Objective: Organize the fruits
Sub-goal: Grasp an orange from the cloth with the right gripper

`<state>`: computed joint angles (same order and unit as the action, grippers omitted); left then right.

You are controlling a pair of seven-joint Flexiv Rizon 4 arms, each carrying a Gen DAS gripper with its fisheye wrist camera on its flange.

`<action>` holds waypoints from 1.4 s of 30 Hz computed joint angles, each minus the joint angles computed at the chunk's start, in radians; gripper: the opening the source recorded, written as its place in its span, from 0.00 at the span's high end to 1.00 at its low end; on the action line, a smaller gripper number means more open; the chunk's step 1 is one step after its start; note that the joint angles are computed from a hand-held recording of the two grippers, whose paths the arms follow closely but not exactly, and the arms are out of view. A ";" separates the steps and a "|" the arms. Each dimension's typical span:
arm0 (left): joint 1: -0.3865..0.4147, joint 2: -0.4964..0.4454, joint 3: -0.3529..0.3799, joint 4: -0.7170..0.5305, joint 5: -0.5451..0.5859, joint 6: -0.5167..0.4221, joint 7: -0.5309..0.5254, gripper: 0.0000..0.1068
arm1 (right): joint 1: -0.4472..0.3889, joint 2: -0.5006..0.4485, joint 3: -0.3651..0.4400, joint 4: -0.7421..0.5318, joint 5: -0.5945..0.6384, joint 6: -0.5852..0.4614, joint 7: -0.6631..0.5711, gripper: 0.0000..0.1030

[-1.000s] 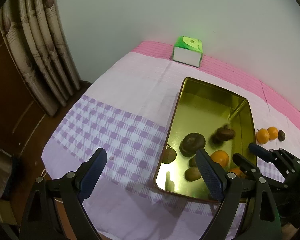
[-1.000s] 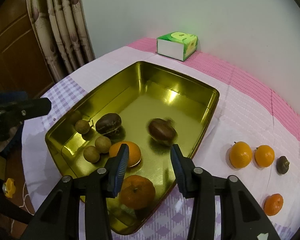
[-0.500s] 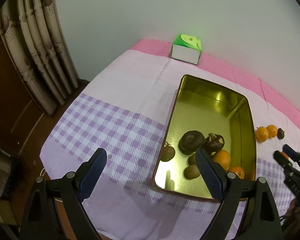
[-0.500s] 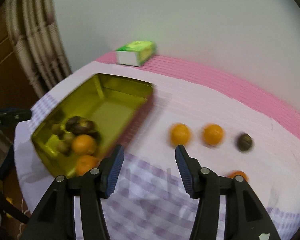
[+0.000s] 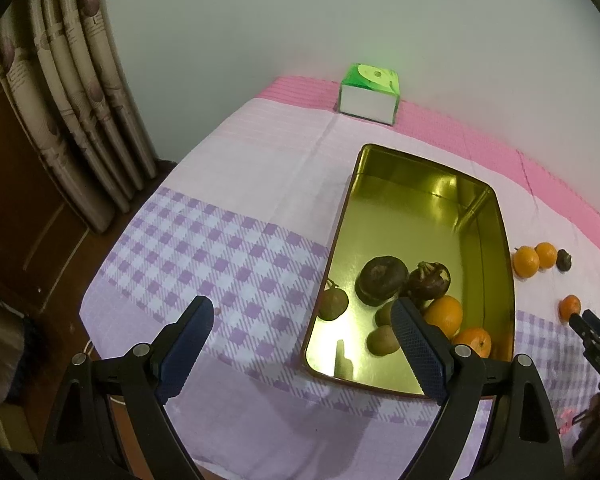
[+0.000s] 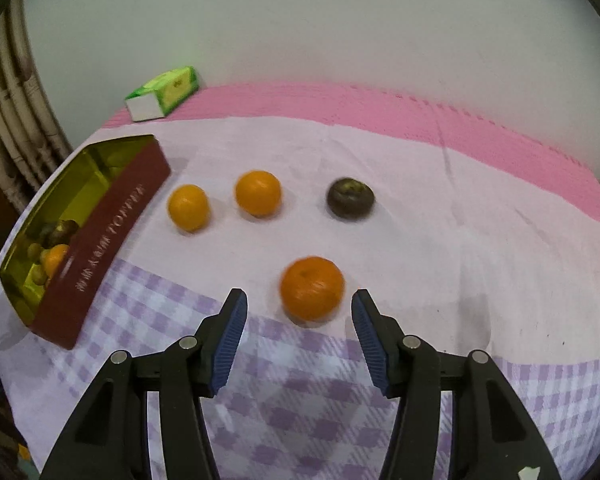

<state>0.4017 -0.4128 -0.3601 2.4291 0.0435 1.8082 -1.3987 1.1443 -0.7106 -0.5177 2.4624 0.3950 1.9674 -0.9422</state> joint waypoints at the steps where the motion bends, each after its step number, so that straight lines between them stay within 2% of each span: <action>1: -0.006 -0.001 0.005 -0.001 0.001 0.001 0.001 0.16 | -0.019 -0.008 0.016 -0.004 -0.001 0.008 0.003 0.50; 7: -0.041 -0.012 0.035 -0.007 0.011 0.017 0.018 0.16 | -0.102 -0.045 0.077 -0.044 -0.002 0.041 -0.001 0.49; 11: -0.085 -0.019 0.074 -0.014 0.016 0.034 0.027 0.16 | -0.096 -0.071 0.067 -0.062 0.011 0.037 -0.013 0.49; 16: -0.165 -0.025 0.146 -0.023 0.004 0.042 0.036 0.16 | -0.103 -0.087 0.063 -0.076 0.007 0.038 -0.025 0.63; 19: -0.228 -0.021 0.197 -0.026 -0.015 0.039 0.044 0.16 | -0.102 -0.099 0.062 -0.080 0.010 0.051 -0.041 0.64; 22: -0.237 -0.013 0.182 -0.021 -0.024 0.020 0.043 0.16 | -0.096 -0.110 0.055 -0.081 0.014 0.057 -0.061 0.64; 24: -0.219 -0.014 0.140 -0.015 -0.019 0.018 0.037 0.16 | -0.100 -0.113 0.051 -0.081 0.016 0.058 -0.073 0.64; 31: -0.300 -0.028 0.076 -0.062 -0.041 -0.048 0.050 0.16 | -0.169 -0.114 0.069 -0.065 0.036 0.081 -0.091 0.64; 34: -0.365 -0.047 0.077 -0.103 -0.056 -0.075 0.068 0.16 | -0.176 -0.123 0.059 -0.051 0.058 0.086 -0.095 0.64; 39: -0.504 -0.092 0.122 -0.187 -0.096 -0.122 0.085 0.16 | -0.218 -0.120 0.086 -0.031 0.077 0.118 -0.096 0.64; 42: -0.545 -0.117 0.121 -0.228 -0.118 -0.151 0.095 0.16 | -0.242 -0.115 0.112 -0.026 0.090 0.137 -0.090 0.64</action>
